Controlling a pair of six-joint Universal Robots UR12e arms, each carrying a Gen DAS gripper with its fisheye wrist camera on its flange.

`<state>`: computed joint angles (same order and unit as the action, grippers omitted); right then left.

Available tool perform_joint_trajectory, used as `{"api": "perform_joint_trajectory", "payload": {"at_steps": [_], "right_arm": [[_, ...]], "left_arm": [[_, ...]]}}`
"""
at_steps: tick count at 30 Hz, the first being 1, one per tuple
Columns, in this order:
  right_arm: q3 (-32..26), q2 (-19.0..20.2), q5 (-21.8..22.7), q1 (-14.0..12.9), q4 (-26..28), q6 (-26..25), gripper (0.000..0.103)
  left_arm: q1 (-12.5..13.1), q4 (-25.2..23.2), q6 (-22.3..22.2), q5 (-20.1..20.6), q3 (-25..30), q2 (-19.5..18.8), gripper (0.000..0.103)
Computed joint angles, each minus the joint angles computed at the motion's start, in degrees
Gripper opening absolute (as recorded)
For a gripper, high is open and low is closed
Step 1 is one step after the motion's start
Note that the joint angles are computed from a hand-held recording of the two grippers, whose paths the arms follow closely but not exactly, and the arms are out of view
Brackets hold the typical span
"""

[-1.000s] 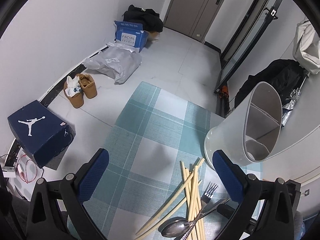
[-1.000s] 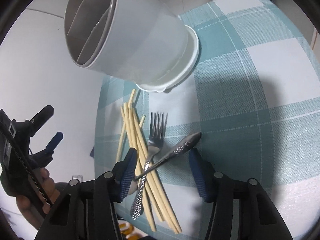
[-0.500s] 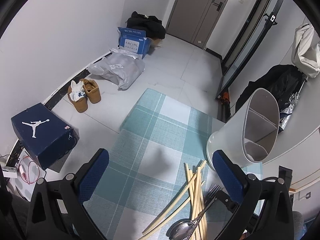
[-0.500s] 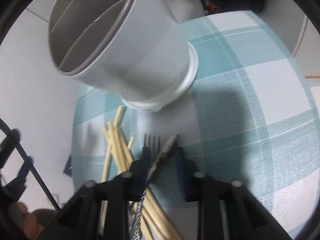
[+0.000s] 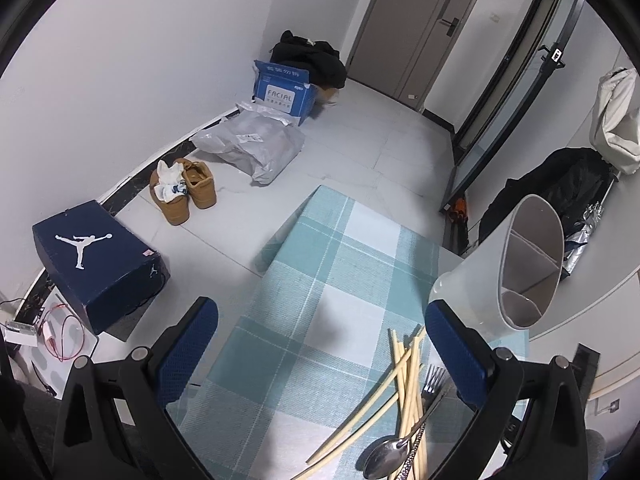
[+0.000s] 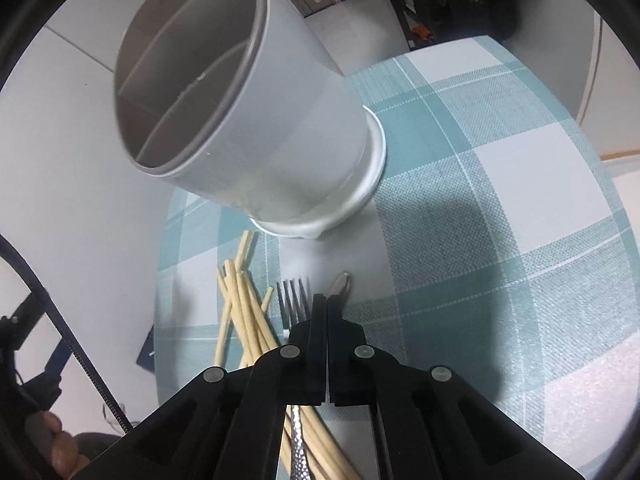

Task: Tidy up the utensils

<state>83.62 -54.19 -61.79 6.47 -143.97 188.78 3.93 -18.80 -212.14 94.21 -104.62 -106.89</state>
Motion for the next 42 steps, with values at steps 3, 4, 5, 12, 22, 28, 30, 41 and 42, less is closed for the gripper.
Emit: {"api": "perform_joint_trajectory", "payload": {"at_steps": [3, 4, 5, 12, 22, 28, 30, 41, 42], "right_arm": [[0.4, -0.9, 3.0, -0.9, 1.7, -4.0, 0.003], [0.1, -1.0, 3.1, -0.7, 2.8, -6.8, 0.004], [-0.3, -1.1, 3.1, -0.5, 3.9, -9.2, 0.007], [-3.3, -0.3, -1.0, 1.3, 7.0, -21.5, 0.033], [-5.9, 1.3, -9.5, 4.8, 7.3, -27.8, 0.028], [-7.1, 2.4, -10.3, 6.3, 7.6, -28.3, 0.016], [-7.7, 3.2, -10.6, 7.4, 7.1, -27.7, 0.012], [-8.1, 3.5, -9.0, 7.7, 7.4, -29.9, 0.004], [-8.3, 3.6, -9.2, 7.8, 7.8, -30.5, 0.004]], "left_arm": [[0.2, 0.1, -0.4, 0.0, -0.4, 0.2, 0.102], [0.2, 0.1, -0.5, 0.2, -0.5, 0.3, 0.102], [0.3, 0.2, -0.7, 0.1, -0.7, 0.4, 0.102], [0.6, 0.1, -1.8, 1.1, -1.5, 0.9, 0.102], [1.7, -0.1, -3.4, -0.5, -2.1, 1.3, 0.102], [1.9, -0.2, -3.5, -1.0, -2.2, 1.4, 0.102], [2.1, -0.3, -3.6, -1.0, -2.2, 1.5, 0.102], [2.3, -1.0, -4.9, -1.3, -2.2, 1.6, 0.102], [2.3, -0.9, -4.9, -1.3, -2.2, 1.6, 0.102]]}}
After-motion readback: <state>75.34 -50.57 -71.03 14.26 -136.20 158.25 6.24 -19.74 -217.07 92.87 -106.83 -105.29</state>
